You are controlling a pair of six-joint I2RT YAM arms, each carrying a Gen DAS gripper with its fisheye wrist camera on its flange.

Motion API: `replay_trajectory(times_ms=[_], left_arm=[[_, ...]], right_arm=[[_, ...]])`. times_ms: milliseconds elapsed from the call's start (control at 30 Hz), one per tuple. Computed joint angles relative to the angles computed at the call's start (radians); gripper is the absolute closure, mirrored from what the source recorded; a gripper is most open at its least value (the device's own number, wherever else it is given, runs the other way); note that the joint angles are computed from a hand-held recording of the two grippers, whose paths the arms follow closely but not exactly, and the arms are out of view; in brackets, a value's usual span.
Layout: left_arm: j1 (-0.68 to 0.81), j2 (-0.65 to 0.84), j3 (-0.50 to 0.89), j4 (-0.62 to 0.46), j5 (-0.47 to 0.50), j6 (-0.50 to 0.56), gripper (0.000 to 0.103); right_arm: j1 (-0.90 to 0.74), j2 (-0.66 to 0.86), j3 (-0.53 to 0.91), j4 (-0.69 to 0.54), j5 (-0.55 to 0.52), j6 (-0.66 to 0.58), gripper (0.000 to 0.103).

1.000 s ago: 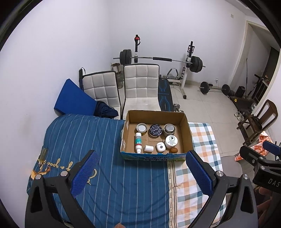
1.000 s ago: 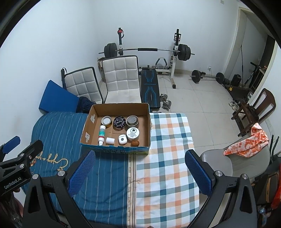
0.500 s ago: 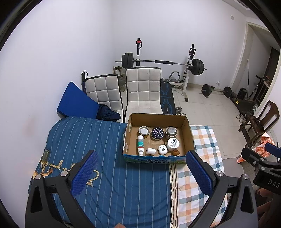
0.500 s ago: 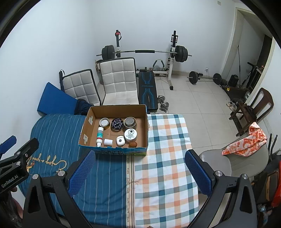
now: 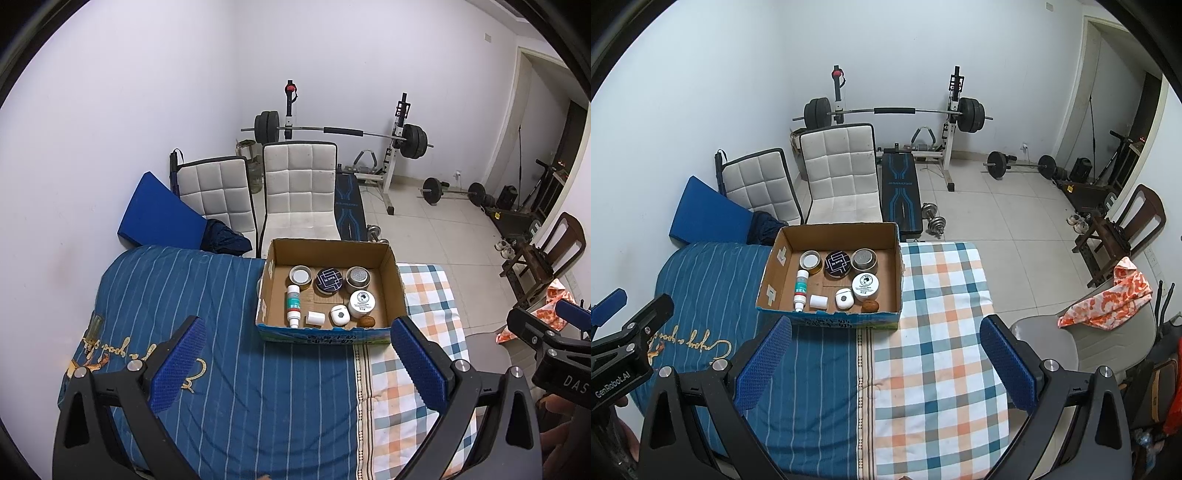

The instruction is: Organize rigid objects

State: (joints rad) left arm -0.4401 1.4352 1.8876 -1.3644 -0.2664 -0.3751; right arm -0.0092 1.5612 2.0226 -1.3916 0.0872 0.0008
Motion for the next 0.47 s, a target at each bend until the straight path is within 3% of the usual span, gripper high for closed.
replay_trajectory(times_ms=[467], left_arm=[[-0.003, -0.005, 0.000, 0.007, -0.004, -0.006, 0.000]], right_arm=[[-0.002, -0.002, 0.000, -0.002, 0.001, 0.001, 0.000]])
